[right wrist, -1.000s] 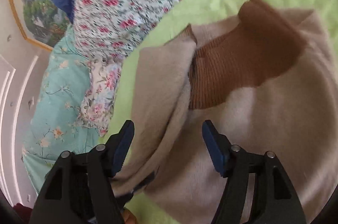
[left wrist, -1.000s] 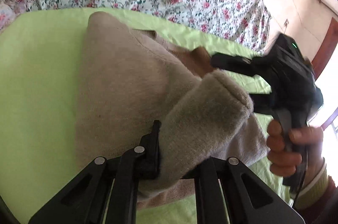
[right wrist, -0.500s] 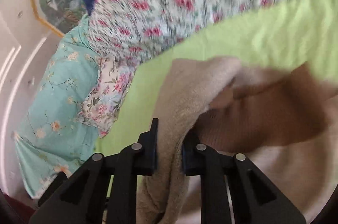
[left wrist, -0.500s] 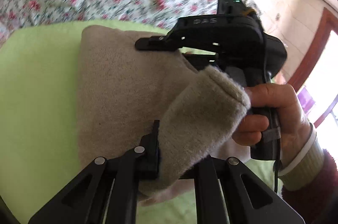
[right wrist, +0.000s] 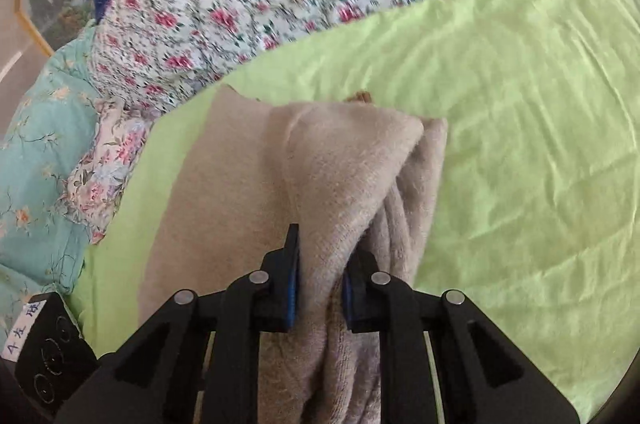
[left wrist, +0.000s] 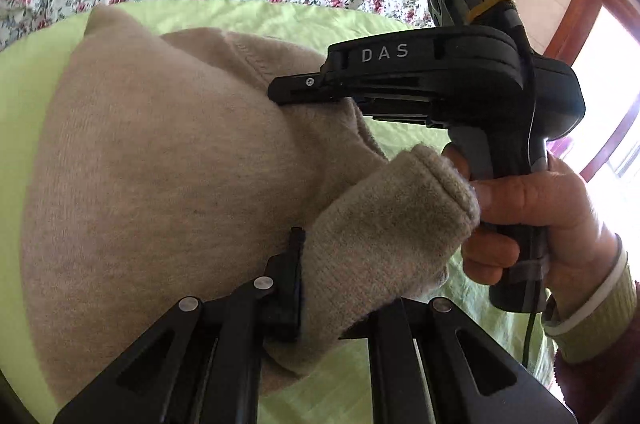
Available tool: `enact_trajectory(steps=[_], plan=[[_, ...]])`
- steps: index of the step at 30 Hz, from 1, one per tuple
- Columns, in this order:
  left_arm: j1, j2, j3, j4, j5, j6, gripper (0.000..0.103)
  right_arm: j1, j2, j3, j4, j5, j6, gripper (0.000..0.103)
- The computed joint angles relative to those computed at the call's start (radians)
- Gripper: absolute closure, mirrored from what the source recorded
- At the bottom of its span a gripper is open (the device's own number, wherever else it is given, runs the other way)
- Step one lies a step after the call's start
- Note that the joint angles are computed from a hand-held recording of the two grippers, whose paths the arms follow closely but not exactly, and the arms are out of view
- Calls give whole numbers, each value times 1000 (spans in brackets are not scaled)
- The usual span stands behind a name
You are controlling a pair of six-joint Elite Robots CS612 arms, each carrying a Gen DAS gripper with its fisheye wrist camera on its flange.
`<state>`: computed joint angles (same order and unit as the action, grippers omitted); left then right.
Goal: Fold small clothes
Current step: 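Hold the folded bundle with the left gripper while the right gripper presses the fold flat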
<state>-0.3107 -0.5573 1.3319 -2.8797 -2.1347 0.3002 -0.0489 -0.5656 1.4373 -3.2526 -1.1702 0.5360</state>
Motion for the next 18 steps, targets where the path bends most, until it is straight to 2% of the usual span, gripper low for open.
enact_trajectory(steps=[5,8,10,11,12,13,15,18], plan=[[-4,6,-19,23,0,6,94,7,10,-12,37,-38,-10,83],[-8,7,-21,48,11,31,87,5,3,17,3,-40,16,76],[1,-6,-7,74,-23,55,74,3,-13,46,-17,-59,36,74],[8,-15,-1,103,-45,71,60,2,-19,56,-21,-63,46,73],[14,-26,11,117,-59,79,50,1,-26,69,-25,-66,60,67],[20,-34,23,116,-71,82,46,-1,-33,83,-32,-68,74,52],[34,-51,45,96,-78,77,33,-3,-45,116,-71,-70,118,31],[63,-62,56,75,-87,52,21,-12,-44,149,-159,-16,177,28]])
